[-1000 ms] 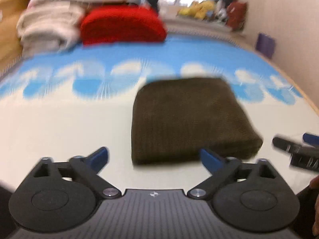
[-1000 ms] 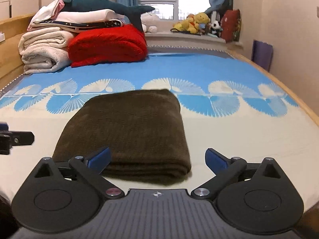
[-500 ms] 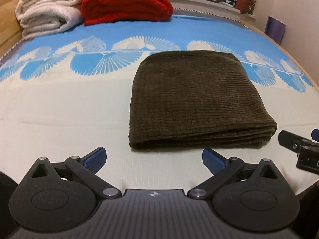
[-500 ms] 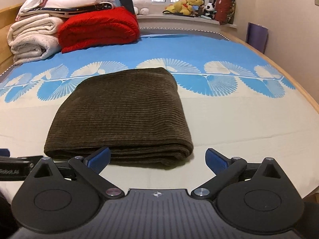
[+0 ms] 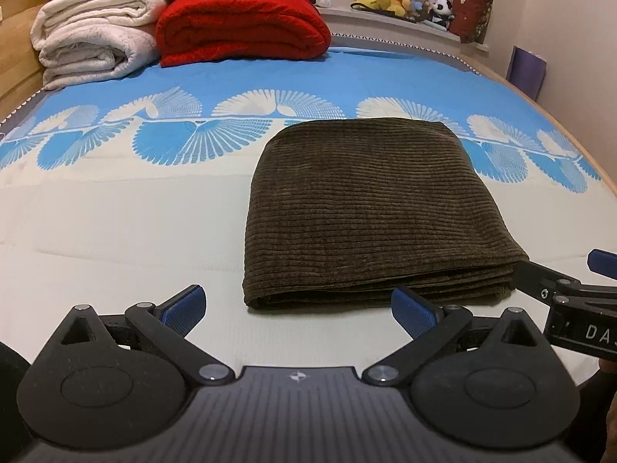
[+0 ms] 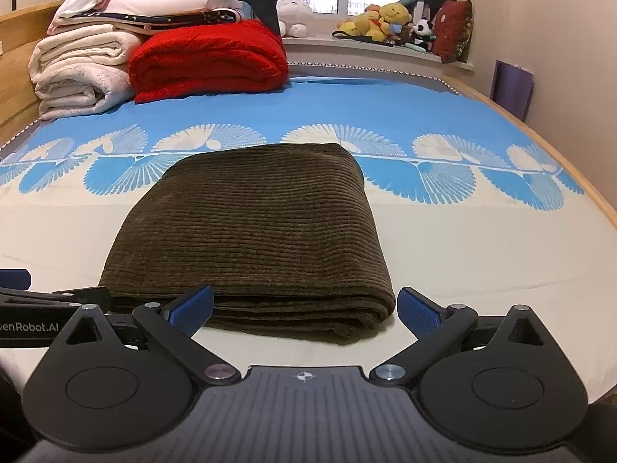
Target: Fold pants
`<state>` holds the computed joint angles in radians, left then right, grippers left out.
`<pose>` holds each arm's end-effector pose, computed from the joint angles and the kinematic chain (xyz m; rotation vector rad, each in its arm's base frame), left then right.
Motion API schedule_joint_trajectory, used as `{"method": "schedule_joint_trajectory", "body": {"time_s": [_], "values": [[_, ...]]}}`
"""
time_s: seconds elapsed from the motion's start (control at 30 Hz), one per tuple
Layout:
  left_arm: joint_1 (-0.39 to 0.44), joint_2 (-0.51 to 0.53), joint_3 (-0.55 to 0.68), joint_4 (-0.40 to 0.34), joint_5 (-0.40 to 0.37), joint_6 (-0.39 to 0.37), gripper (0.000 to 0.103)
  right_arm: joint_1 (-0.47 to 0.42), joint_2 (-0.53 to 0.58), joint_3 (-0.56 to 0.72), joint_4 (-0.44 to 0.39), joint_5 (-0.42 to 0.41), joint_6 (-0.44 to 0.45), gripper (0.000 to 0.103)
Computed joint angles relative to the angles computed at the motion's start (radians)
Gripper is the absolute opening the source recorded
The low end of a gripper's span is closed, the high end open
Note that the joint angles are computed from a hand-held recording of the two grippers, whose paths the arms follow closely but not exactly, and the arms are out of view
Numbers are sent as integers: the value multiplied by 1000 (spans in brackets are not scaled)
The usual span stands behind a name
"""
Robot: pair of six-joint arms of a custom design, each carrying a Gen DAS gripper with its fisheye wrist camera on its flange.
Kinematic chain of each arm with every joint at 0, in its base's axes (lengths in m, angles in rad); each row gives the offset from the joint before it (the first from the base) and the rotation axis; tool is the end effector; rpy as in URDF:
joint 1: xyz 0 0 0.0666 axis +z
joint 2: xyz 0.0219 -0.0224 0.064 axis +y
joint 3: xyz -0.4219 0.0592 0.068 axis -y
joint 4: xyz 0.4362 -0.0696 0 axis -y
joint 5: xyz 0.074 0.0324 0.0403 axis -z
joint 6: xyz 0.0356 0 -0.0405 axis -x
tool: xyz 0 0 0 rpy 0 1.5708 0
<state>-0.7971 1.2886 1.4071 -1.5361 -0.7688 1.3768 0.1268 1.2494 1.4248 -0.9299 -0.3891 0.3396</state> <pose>0.3094 -0.2819 0.5079 -0.7505 2.2579 0.2860 0.4551 0.0712 0.5551 -0.7133 2.1655 0.3408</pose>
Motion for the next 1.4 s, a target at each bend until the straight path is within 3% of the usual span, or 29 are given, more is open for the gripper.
{"method": "schedule_joint_trajectory", "body": {"time_s": [1.4], "values": [[-3,-8,-6,28,-9,-35,102,20,-14,-16,25,2,30,101]]}}
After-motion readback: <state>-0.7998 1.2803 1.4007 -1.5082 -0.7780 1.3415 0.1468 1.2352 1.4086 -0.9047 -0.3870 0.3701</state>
